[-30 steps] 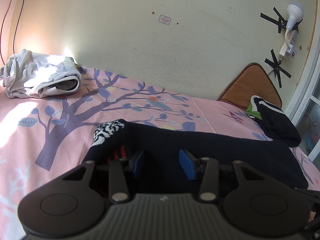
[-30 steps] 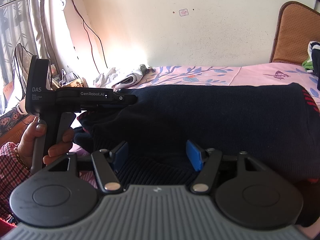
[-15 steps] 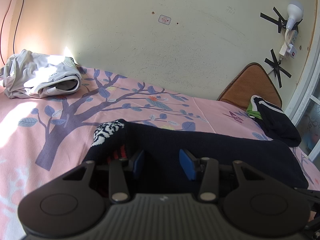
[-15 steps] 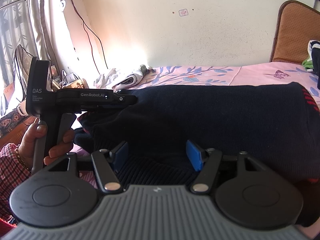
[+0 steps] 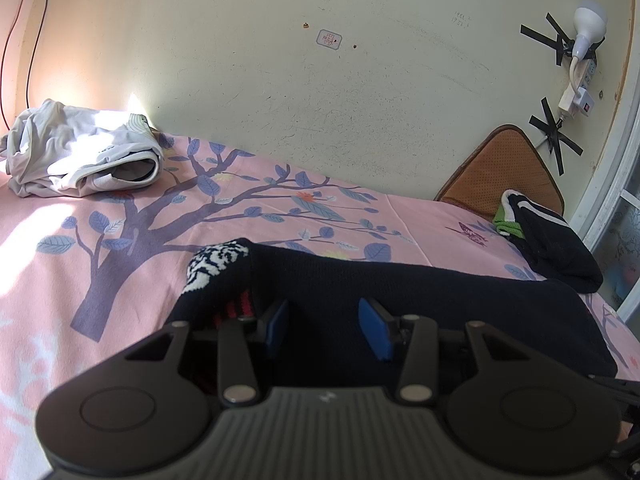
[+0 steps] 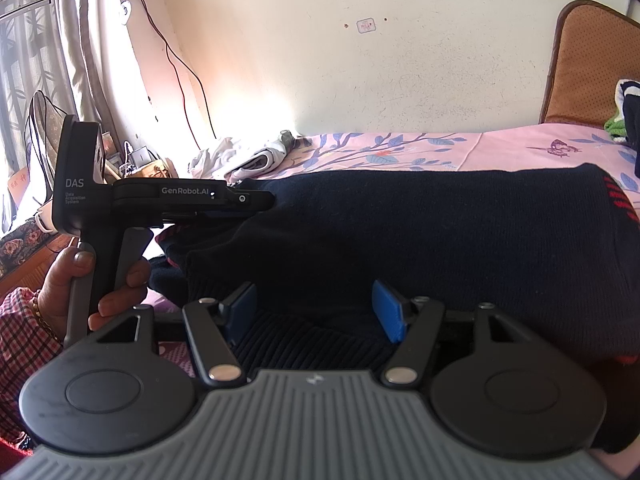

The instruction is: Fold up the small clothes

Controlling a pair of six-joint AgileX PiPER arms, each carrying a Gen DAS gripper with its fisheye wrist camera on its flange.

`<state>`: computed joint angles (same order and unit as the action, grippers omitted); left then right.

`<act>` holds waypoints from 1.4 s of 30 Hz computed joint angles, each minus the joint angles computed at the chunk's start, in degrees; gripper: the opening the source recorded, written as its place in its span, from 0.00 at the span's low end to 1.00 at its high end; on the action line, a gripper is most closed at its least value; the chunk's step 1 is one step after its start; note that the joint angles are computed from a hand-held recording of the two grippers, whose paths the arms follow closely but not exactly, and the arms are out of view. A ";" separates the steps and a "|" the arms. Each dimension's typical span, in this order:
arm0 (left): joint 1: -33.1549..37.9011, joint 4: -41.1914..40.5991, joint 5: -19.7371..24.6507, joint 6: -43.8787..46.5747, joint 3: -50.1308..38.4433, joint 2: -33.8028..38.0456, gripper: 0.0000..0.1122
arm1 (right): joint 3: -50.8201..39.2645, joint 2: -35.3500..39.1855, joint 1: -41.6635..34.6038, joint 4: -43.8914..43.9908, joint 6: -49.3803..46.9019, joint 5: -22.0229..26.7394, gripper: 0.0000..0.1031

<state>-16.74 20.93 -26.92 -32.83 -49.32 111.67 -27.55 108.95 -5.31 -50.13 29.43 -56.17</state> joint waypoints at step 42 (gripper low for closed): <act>2.69 22.14 -7.50 -23.04 2.04 -4.26 0.39 | 7.23 -5.13 -31.00 -7.46 13.09 -6.40 0.69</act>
